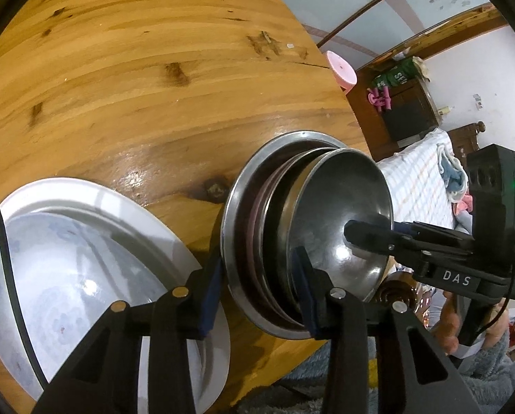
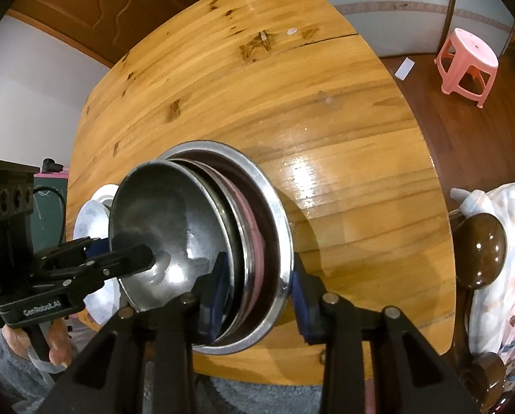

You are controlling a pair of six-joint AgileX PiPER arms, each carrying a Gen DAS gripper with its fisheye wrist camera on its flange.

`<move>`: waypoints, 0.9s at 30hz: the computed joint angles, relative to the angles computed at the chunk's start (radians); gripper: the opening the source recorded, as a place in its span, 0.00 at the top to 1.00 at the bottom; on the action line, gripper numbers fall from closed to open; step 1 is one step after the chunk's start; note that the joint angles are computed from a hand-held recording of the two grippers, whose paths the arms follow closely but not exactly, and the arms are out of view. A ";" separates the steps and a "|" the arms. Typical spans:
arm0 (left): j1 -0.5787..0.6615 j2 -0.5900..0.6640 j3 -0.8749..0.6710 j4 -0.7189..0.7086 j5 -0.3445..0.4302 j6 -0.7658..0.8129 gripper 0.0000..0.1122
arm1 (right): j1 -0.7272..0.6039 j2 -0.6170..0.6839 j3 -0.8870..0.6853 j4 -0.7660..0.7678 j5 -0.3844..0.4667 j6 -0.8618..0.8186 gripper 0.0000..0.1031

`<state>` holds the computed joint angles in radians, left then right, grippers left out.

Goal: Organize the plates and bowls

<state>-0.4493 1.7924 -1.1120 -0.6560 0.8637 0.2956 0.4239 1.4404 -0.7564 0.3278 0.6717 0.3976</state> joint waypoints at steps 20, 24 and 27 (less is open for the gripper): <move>0.060 -0.117 0.005 0.016 0.098 -0.062 0.67 | -0.023 0.028 -0.172 0.044 0.235 -0.026 0.70; 0.101 -0.214 0.030 0.040 0.121 -0.087 0.67 | 0.039 0.011 -0.260 -0.013 0.282 0.051 0.70; 0.148 -0.301 0.047 0.071 0.158 -0.114 0.67 | 0.099 0.014 -0.341 -0.056 0.317 0.107 0.70</move>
<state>-0.3015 1.4912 -1.0654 -0.5854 1.0221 0.1820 0.5234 1.4542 -1.0976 0.2716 0.9884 0.5042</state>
